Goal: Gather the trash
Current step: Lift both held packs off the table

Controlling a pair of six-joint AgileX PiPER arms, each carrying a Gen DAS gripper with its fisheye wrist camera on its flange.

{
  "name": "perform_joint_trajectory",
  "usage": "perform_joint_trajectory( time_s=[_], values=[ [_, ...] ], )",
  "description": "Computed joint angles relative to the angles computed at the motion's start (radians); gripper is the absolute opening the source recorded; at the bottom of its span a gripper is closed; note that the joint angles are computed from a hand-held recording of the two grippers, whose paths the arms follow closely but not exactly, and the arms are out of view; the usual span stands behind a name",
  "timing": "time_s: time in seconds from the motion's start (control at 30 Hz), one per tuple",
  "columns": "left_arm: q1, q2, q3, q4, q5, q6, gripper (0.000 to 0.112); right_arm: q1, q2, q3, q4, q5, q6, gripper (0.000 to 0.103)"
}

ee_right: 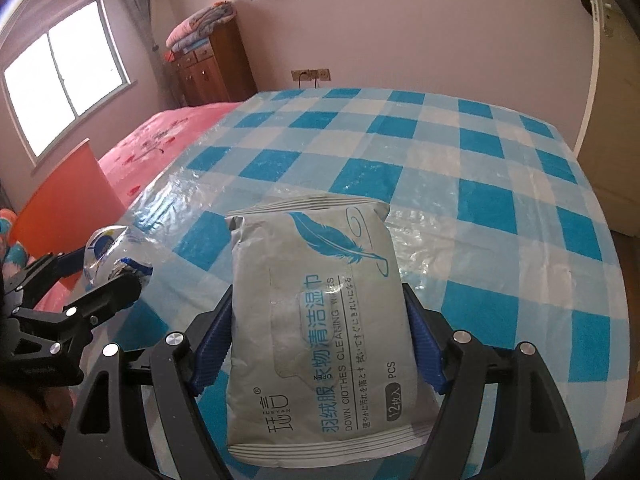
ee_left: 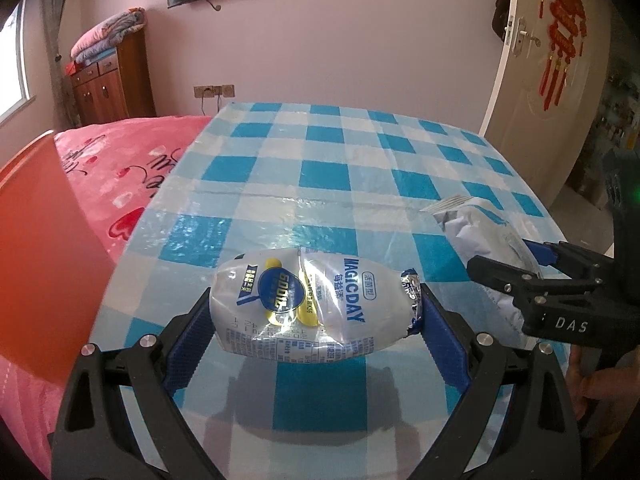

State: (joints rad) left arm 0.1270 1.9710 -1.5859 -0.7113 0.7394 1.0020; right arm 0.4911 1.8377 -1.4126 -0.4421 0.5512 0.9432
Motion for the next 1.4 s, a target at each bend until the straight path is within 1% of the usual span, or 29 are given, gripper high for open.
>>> perform_joint_trajectory(
  time_s=[0.3, 0.67, 1.07, 1.4],
  values=[
    [0.041, -0.103, 0.102, -0.041, -0.011, 0.065, 0.094, 0.037, -0.077, 0.048, -0.059, 0.007, 0.095, 0.077],
    [0.075, -0.189, 0.189, -0.06, -0.004, 0.124, 0.094, 0.075, -0.141, 0.094, -0.123, 0.02, 0.181, 0.077],
    [0.089, -0.172, 0.188, -0.056, -0.004, 0.133, 0.094, 0.07, -0.137, 0.089, -0.114, 0.026, 0.172, 0.077],
    [0.105, -0.142, 0.144, -0.089, 0.008, 0.163, 0.094, 0.072, -0.079, 0.004, -0.09, 0.059, 0.131, 0.077]
  ],
)
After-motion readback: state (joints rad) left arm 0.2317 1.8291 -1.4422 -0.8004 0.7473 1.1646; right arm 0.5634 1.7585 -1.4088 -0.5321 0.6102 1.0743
